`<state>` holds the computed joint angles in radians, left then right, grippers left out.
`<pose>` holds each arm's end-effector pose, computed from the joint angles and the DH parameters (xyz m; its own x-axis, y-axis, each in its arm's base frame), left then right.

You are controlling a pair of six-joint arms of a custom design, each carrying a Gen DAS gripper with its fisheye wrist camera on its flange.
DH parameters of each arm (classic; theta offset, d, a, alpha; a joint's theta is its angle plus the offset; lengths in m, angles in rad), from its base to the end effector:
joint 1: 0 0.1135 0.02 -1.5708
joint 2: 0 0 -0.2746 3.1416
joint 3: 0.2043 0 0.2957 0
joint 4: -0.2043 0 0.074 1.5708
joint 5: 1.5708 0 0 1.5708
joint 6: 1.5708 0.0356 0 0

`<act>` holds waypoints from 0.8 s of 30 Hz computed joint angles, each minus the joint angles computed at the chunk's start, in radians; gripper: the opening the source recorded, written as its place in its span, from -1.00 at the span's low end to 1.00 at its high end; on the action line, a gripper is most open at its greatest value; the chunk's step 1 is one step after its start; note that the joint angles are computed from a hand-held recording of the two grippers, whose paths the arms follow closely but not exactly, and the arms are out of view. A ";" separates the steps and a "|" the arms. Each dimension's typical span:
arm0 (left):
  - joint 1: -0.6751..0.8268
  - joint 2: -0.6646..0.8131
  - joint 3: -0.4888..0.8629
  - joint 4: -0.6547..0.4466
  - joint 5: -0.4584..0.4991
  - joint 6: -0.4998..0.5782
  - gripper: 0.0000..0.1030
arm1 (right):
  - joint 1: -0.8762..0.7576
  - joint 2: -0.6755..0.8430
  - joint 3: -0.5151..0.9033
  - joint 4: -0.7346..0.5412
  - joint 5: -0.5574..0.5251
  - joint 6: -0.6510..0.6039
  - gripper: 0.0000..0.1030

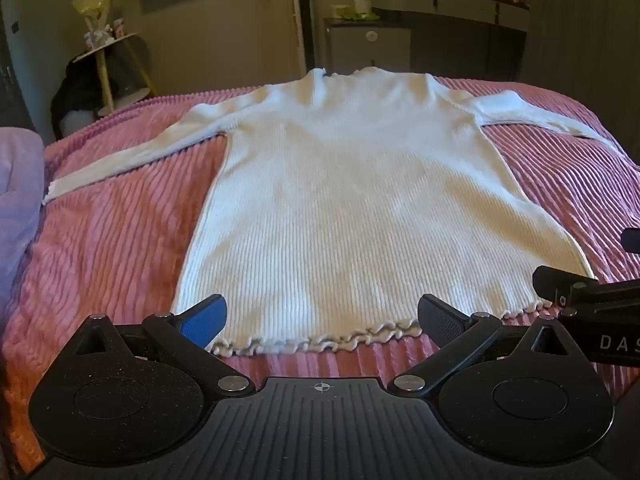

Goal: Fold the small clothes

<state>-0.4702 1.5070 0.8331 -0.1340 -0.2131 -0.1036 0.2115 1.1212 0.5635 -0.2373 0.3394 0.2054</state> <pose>0.3077 -0.1479 0.1751 -0.6733 0.2288 -0.7031 0.2442 0.9664 0.0806 0.2503 0.0416 0.1817 -0.6772 0.0513 -0.7340 0.1717 0.9810 -0.0898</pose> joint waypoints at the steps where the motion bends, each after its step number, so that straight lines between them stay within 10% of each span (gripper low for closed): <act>1: 0.000 0.003 0.009 -0.020 -0.001 0.002 1.00 | -0.001 0.001 0.001 -0.002 -0.001 0.001 0.92; 24: -0.009 0.015 0.008 -0.009 -0.008 -0.021 1.00 | -0.023 0.011 -0.003 0.012 -0.010 0.025 0.92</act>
<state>-0.4796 1.5217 0.8415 -0.1435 -0.2208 -0.1242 0.1887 1.1320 0.5610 -0.2257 0.3298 0.2307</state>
